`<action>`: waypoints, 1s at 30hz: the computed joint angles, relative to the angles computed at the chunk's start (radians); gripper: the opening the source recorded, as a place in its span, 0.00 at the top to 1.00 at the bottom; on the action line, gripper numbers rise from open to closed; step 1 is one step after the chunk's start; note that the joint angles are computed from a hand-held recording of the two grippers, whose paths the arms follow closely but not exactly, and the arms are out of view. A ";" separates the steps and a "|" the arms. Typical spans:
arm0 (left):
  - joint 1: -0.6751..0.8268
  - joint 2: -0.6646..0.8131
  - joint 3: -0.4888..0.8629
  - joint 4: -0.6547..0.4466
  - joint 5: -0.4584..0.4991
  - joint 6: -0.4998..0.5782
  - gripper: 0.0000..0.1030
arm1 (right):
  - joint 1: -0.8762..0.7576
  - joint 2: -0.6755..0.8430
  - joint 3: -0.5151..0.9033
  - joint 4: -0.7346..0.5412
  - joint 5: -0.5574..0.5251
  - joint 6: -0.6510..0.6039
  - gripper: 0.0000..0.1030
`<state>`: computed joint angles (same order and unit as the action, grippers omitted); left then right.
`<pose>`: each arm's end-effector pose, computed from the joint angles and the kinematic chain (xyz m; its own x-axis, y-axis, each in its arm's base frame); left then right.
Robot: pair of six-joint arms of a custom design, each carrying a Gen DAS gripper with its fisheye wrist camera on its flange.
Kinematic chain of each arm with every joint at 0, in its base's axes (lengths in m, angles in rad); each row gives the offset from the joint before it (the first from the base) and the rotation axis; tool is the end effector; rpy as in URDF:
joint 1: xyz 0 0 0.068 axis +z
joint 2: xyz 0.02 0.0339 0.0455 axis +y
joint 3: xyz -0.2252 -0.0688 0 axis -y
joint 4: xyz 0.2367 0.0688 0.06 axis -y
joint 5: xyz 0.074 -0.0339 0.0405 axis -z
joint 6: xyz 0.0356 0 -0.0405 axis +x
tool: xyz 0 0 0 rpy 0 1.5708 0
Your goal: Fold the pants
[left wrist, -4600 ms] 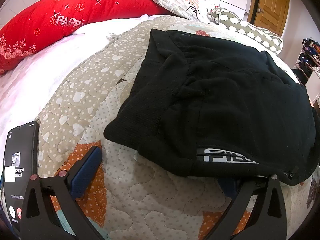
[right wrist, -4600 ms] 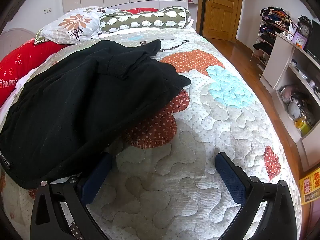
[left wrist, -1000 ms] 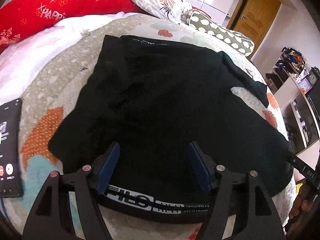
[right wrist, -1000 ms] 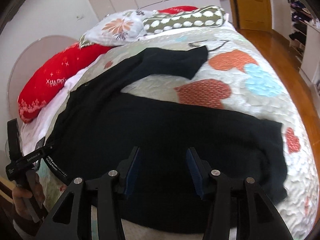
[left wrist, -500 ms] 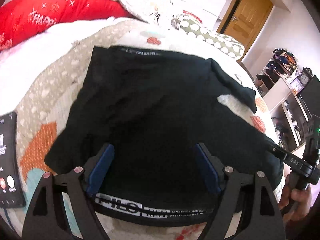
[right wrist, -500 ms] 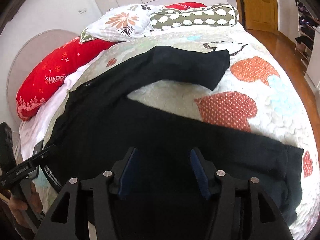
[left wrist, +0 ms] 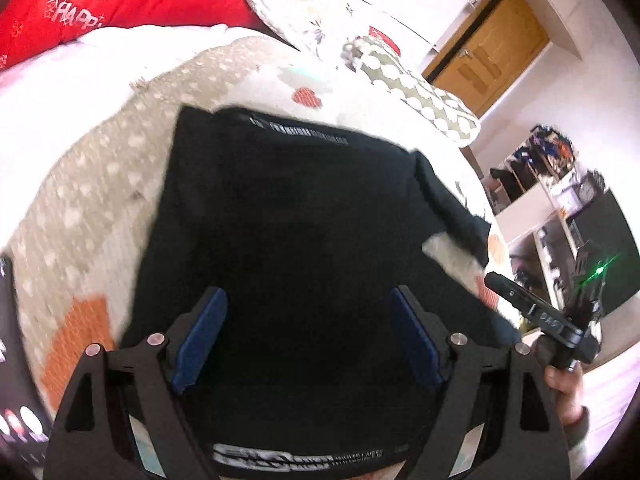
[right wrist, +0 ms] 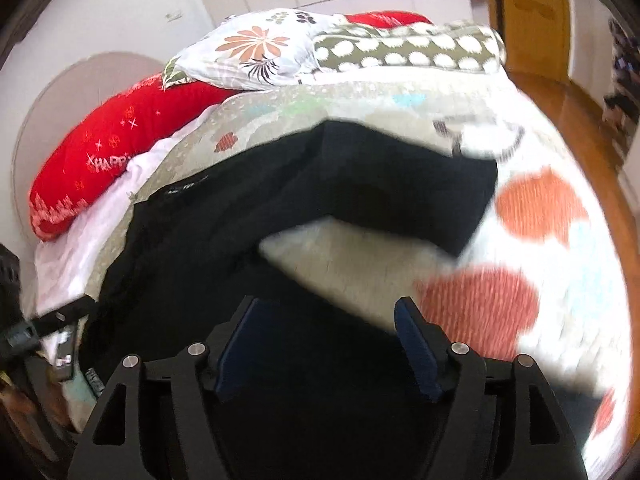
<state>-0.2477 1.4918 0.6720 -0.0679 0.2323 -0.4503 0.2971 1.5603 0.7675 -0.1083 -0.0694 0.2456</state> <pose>0.2657 -0.0757 0.1216 -0.8422 -0.2239 -0.4906 0.0144 0.9001 -0.4355 0.2809 0.0886 0.1263 -0.8082 0.0062 -0.5889 -0.1409 0.9688 0.2037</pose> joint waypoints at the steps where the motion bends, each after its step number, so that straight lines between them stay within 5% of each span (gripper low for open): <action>1: 0.027 0.014 0.042 -0.032 0.004 0.013 0.18 | -0.009 0.020 0.034 -0.007 0.001 -0.026 0.30; 6: 0.112 0.147 0.267 -0.090 -0.004 0.104 0.09 | -0.097 0.217 0.313 -0.066 -0.060 -0.161 0.22; 12: 0.160 0.547 0.733 -0.281 0.056 0.218 0.09 | -0.173 0.467 0.658 -0.200 -0.076 -0.320 0.22; 15: 0.148 0.696 0.904 -0.348 0.014 0.292 0.09 | -0.198 0.577 0.792 -0.240 -0.051 -0.389 0.22; 18: 0.147 0.775 0.986 -0.367 -0.001 0.358 0.09 | -0.223 0.688 0.920 -0.317 -0.055 -0.433 0.22; 26: 0.133 1.027 1.323 -0.511 0.020 0.526 0.09 | -0.273 0.911 1.181 -0.480 -0.132 -0.541 0.21; 30: 0.106 1.134 1.461 -0.554 -0.031 0.576 0.04 | -0.267 0.932 1.193 -0.471 -0.136 -0.587 0.23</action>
<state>-0.1415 2.6259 2.1335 -0.6223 0.2015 0.1254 0.0297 2.4918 1.9603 -0.5791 -0.2057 -0.3411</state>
